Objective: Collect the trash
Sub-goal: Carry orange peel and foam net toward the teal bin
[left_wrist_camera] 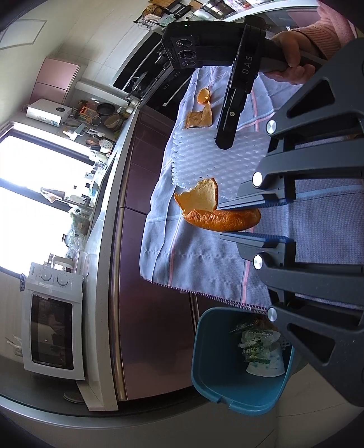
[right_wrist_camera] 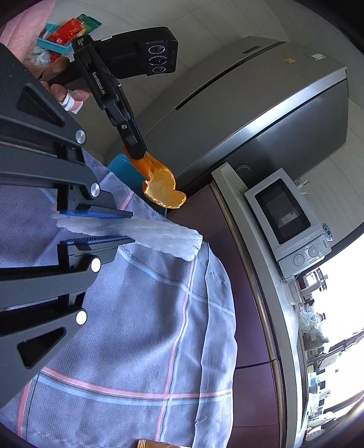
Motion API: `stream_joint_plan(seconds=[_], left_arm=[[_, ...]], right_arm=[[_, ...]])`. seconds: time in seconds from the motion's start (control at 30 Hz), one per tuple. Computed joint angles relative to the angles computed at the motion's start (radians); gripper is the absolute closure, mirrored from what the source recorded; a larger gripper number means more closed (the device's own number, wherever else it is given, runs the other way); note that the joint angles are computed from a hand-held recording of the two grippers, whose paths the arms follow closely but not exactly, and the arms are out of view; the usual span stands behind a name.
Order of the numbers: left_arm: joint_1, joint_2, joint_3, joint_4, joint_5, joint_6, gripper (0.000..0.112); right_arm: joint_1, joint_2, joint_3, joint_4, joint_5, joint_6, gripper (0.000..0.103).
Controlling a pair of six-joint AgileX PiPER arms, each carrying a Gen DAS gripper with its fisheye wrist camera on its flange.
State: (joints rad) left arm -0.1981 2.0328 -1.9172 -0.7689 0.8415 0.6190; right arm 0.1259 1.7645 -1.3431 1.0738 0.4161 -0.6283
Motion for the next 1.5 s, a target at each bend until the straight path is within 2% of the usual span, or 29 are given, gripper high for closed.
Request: stream_joint_plan(seconds=[0.9, 1.1, 1.5], left_arm=[[0.131, -0.042, 0.087, -0.002, -0.058, -0.008, 0.097], [0.154, -0.026, 0.076, 0.006, -0.057, -0.021, 0.098], [0.172, -0.013, 0.052, 0.028, -0.079, -0.051, 0.098]], right_arm=[[0.074, 0.182, -0.298, -0.174, 0.111, 0.170, 0.093], [0.088, 0.243, -0.402, -0.229, 0.154, 0.228, 0.093], [0.096, 0.290, -0.491, -0.272, 0.187, 0.270, 0.093]])
